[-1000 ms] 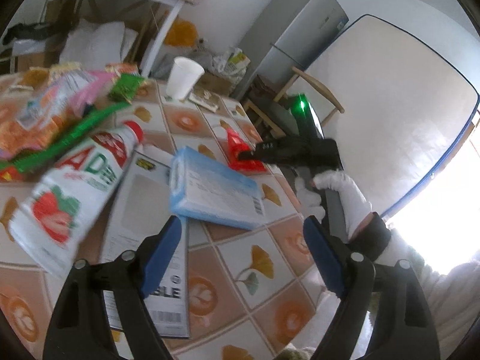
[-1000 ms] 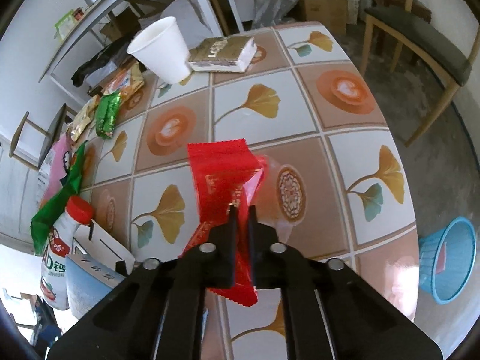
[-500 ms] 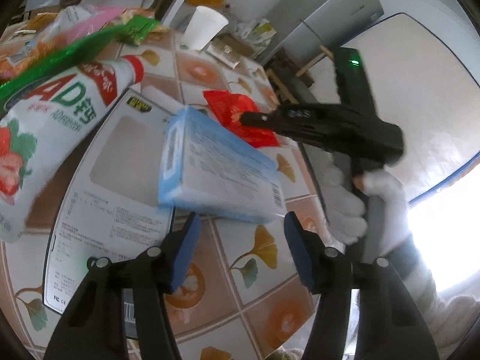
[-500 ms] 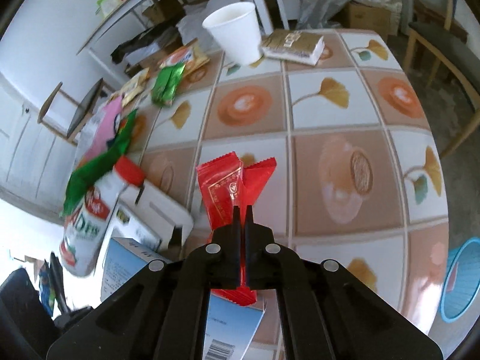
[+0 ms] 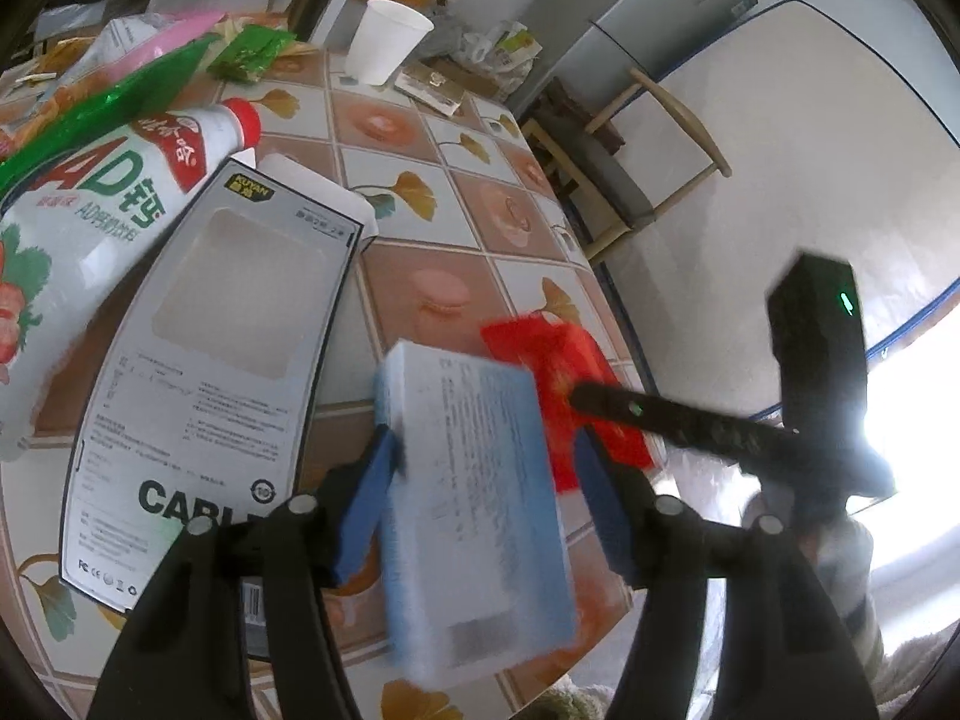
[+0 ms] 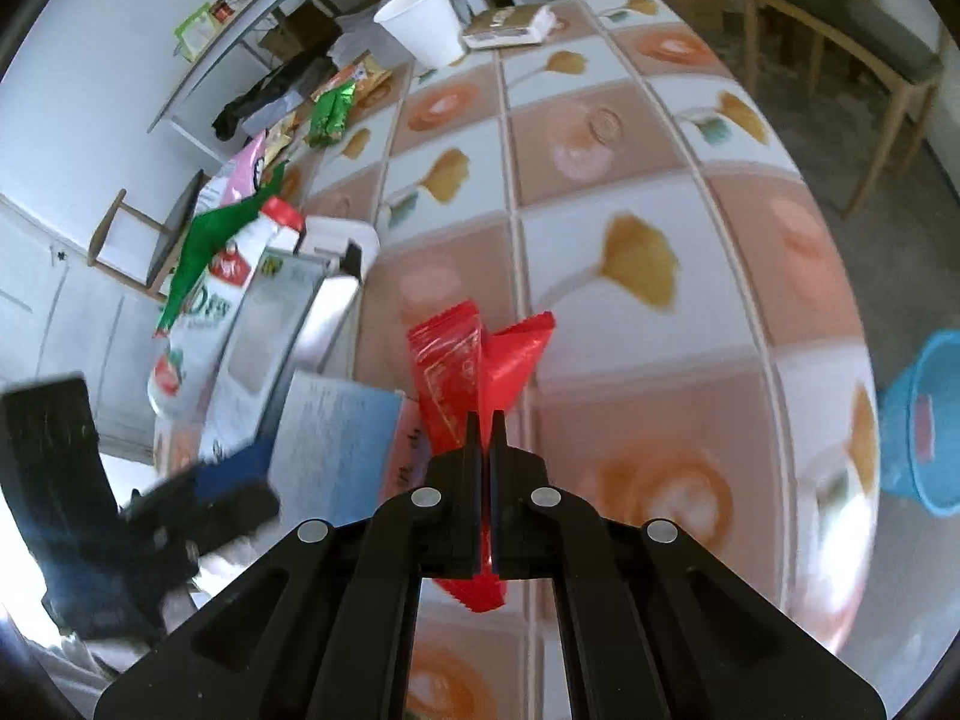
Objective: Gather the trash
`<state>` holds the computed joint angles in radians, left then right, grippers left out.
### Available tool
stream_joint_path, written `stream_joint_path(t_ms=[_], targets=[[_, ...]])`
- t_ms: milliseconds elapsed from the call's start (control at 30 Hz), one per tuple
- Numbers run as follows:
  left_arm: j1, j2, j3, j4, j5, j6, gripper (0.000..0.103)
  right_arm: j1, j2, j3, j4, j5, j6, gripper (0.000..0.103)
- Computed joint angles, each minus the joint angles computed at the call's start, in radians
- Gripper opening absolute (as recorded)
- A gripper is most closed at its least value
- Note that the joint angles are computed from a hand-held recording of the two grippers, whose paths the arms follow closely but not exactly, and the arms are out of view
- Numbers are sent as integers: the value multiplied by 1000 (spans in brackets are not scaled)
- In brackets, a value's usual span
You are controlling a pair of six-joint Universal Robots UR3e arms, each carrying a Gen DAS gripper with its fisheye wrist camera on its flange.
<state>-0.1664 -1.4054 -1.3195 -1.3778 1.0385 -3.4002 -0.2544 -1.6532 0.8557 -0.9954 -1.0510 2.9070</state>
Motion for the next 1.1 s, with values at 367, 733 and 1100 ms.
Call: stream_joint_path(t_ms=[367,733,1100], targets=[[-200,-104,180,-86,221,6,86,-332,-234,113,131,101,-99,1],[-315,-190,230,-118,423,-5,87,-429,-312,161,245,122,-214,1],[-339,-198,237,-121,464,8,81,-424,-338,197,243,127,-203,1]])
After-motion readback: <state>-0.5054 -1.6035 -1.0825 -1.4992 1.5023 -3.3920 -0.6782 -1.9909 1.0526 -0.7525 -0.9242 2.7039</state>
